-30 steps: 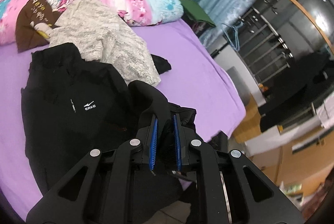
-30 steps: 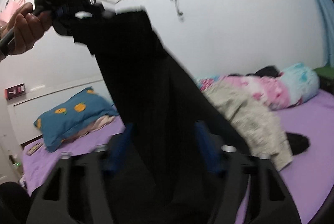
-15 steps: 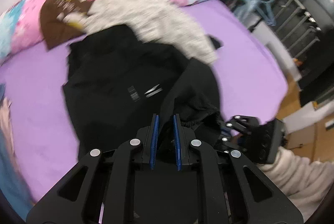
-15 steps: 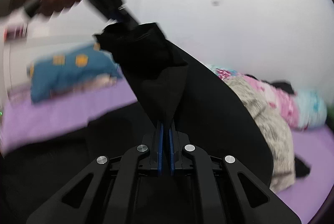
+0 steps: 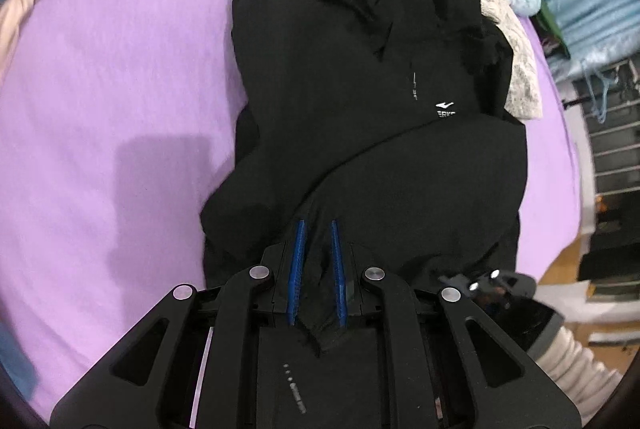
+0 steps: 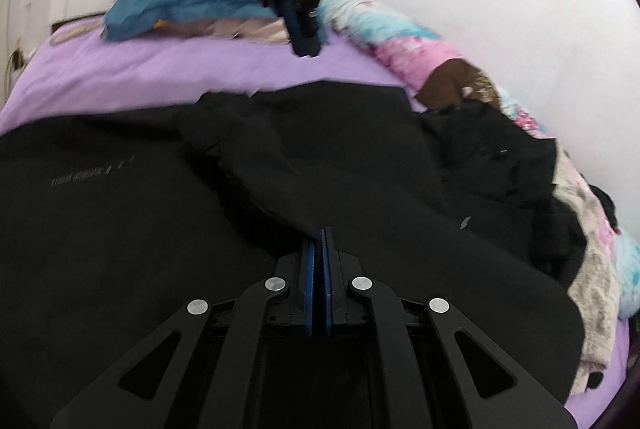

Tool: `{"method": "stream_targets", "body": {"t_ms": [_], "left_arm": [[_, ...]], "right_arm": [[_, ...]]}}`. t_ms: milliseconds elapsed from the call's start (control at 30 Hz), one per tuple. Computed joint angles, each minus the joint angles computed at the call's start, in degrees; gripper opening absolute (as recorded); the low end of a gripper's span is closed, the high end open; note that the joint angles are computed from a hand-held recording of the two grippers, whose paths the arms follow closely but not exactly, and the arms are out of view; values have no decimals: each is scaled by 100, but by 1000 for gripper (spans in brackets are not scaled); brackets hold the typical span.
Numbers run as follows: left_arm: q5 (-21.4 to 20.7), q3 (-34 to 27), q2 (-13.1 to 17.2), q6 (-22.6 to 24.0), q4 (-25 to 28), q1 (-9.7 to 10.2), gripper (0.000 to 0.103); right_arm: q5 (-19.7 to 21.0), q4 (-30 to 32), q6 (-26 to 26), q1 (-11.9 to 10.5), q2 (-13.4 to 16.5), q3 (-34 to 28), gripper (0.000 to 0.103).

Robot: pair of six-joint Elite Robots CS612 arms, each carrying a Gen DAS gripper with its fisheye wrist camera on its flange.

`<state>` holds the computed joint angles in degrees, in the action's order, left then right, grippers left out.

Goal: Fold large clothes
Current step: 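Lay the sleeve across the jacket body with the left tool and release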

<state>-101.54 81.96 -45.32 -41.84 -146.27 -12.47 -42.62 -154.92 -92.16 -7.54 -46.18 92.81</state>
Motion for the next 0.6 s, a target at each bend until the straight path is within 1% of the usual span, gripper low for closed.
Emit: {"method": "stream_targets", "body": {"t_ms": [67,167,200,267,300,333,367,400,433,467,500,533,567,600], "left_arm": [[-173,86,39,-158,-216,7,12],[-374,140,71,-371,-269,-71,11],[-464,185,71,-491,-417,-104,11],[-525,280,42,-752,-745,-170,11],[-470,318,30,-882,-946,-224,16],[-377,372,-8,-959,-1062,-284,16],[-246,369,-27,-968,-1046,-362,17],[-37,325,-50,-903,-847,-437,22],[412,245,-90,-763,-407,-566,30],[902,164,-110,-686,10,-689,51],[1502,53,-119,-586,580,-837,61],[1986,-4,-110,-559,911,-967,61],[2312,-8,-97,-543,1002,-1056,61],[2511,73,-106,-574,854,-1130,61]], "right_arm": [[-182,180,-217,10,-7,-8,4],[-299,90,-381,-6,-20,87,4],[-343,109,-396,-3,-32,99,4],[-395,214,-315,20,-65,108,8],[-400,362,-262,18,-81,67,9],[-382,558,-293,6,-103,33,15],[-353,866,-377,-14,-141,-29,25],[-302,1107,-470,-49,-169,-67,29],[-234,1261,-512,-96,-205,-99,40],[-183,1208,-473,-139,-223,-101,47],[-136,1132,-392,-177,-238,-109,49],[-101,1252,-259,-227,-239,-202,54],[-30,1349,-35,-276,-219,-315,59],[31,1364,198,-310,-191,-409,60]]}}
